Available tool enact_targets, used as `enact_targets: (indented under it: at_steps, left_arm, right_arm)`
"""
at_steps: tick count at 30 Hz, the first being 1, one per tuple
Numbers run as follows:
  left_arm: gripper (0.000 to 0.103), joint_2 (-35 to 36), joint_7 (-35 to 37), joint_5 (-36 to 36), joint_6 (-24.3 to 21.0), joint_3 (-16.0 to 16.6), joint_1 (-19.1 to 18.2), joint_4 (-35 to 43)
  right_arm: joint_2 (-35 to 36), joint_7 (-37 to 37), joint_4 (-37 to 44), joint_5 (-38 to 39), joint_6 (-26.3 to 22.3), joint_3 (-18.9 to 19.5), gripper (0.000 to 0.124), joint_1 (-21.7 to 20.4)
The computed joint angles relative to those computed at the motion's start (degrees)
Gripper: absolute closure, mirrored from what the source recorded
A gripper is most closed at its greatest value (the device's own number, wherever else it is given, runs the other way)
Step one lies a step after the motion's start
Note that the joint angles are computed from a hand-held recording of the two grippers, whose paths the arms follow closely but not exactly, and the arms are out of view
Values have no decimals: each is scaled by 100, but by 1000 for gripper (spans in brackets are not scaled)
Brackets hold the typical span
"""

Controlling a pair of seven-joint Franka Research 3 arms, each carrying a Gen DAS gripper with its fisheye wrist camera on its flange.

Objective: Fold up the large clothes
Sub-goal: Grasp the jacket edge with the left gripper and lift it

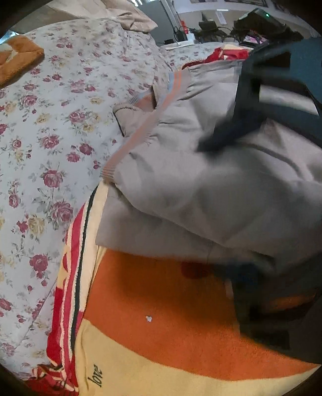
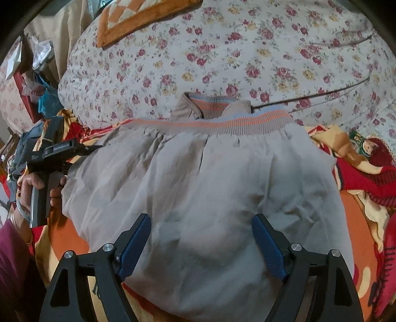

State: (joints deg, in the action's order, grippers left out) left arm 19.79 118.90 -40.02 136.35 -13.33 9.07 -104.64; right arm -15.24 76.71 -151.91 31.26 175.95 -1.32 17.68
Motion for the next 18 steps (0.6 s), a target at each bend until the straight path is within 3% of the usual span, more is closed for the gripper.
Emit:
enact_targets:
  at_steps: [3, 6, 10, 13, 18]
  left_arm:
    - [75, -52, 35, -56, 54, -17, -12, -74]
    - [83, -318, 4, 102, 411, -5, -163, -325]
    - [86, -887, 166, -173, 484, -17, -237, -675]
    - [87, -1430, 321, -294, 463, 45, -484, -926]
    - [94, -2022, 47, 146, 532, 16, -1235, -975]
  right_arm:
    - [-61, -53, -42, 123, 166, -95, 42, 80]
    - [-69, 272, -60, -69, 152, 105, 42, -261]
    - [-242, 608, -151, -146, 211, 44, 42, -466]
    - [-336, 1173, -194, -396, 121, 273, 42, -1018]
    - [-507, 1039, -177, 373, -67, -681, 42, -433]
